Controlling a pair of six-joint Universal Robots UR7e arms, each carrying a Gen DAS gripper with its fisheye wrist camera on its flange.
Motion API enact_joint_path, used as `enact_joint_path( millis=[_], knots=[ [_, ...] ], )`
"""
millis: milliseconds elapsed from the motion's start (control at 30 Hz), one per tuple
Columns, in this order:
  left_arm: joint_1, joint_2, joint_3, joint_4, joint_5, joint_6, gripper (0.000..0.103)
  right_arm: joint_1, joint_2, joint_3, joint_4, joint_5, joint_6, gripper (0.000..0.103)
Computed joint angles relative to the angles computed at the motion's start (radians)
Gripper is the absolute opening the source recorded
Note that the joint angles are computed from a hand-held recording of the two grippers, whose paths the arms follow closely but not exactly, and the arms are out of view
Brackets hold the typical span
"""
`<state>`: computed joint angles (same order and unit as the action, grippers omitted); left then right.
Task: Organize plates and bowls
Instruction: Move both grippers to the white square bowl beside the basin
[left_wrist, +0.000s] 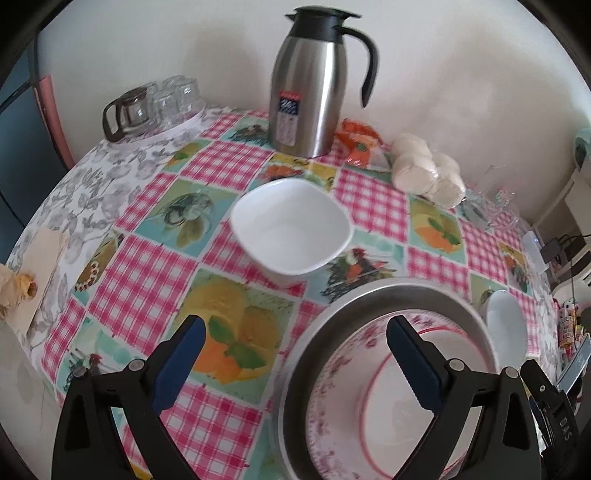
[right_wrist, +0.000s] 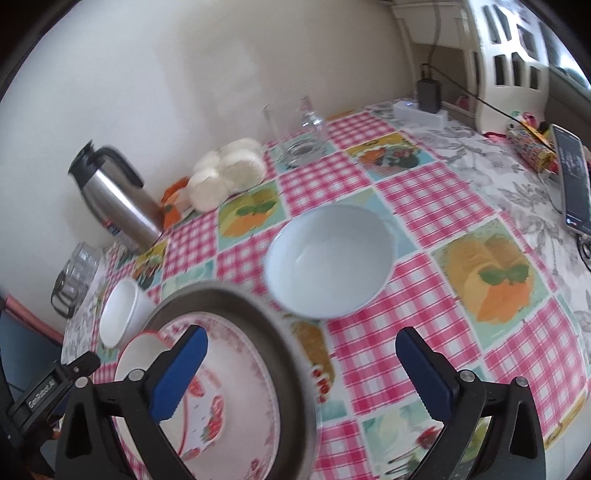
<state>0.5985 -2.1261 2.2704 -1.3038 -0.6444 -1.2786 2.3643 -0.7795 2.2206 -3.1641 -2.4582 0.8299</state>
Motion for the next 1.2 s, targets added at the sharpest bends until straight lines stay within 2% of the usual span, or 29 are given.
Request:
enact_joint_path(
  millis=[100,233,400,533,800,900,1033,1200],
  knots=[
    [-0.021,-0.001,0.014,-0.083,0.015,0.048,0.099,-0.015,-0.022,0.03,-0.024,-0.027,0.024,0.103],
    [-0.04,0.023,0.033,-0.227,0.027,0.147,0.099,-0.053,-0.065,0.083,-0.061,-0.024,0.039,0.103],
    [-0.028,0.079,0.056,-0.441,-0.024,0.31,0.099,-0.096,-0.107,0.134,-0.089,-0.018,0.058,0.103],
    [-0.035,0.141,0.057,-0.516,-0.066,0.361,0.099,-0.122,-0.123,0.152,-0.093,-0.013,0.059,0.103],
    [-0.042,0.269,0.045,-0.604,-0.105,0.448,0.099,-0.162,-0.126,0.159,-0.105,0.011,0.042,0.103],
    [-0.03,0.294,0.03,-0.592,-0.113,0.439,0.099,-0.161,-0.126,0.153,-0.106,0.015,0.017,0.103],
    [0.013,0.277,0.014,-0.582,-0.13,0.417,0.099,-0.14,-0.125,0.132,-0.095,0.006,-0.003,0.103],
    [0.059,0.223,-0.012,-0.512,-0.108,0.373,0.099,-0.093,-0.108,0.079,-0.062,-0.007,-0.025,0.103]
  ],
)
